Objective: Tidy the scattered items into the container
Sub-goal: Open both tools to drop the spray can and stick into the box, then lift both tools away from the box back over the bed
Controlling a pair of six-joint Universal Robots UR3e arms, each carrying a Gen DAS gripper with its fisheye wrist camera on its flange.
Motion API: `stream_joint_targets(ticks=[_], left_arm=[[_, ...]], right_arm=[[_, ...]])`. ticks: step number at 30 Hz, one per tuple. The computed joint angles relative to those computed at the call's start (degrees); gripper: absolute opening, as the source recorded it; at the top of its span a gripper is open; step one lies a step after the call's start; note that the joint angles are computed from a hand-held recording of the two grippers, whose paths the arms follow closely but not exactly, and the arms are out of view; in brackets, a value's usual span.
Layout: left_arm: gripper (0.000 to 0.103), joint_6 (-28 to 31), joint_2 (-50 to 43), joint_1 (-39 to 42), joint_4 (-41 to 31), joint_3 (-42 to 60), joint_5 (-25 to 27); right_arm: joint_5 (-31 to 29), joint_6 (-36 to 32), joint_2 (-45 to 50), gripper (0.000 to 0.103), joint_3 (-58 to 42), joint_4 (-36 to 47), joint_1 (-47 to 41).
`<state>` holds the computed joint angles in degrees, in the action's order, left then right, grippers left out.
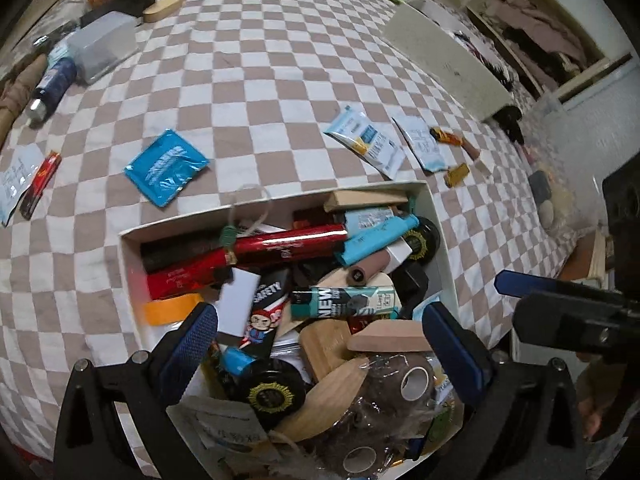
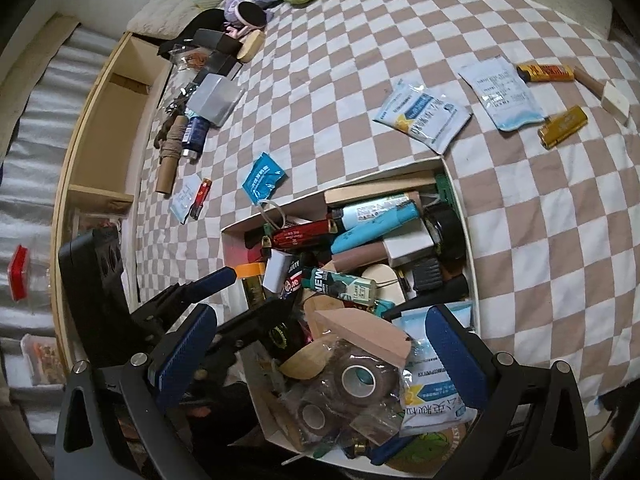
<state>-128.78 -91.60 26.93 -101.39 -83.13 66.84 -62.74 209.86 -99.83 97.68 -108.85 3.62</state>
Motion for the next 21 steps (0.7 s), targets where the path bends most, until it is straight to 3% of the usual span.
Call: stream_joint_targets(ticks=[13,21], left_arm=[[0.103,2.0,6.5,6.9,8.8,-2.7,-3.3],[0.103,8.0,9.6,12.5,2.5,-0.6,-8.2]], right_arm=[[-5.4,0.8,0.3,0.103,-1.0,-6.2,4.2],[-13.0,-0.3,0.1,0.103,-3.0,-8.1,8.8]])
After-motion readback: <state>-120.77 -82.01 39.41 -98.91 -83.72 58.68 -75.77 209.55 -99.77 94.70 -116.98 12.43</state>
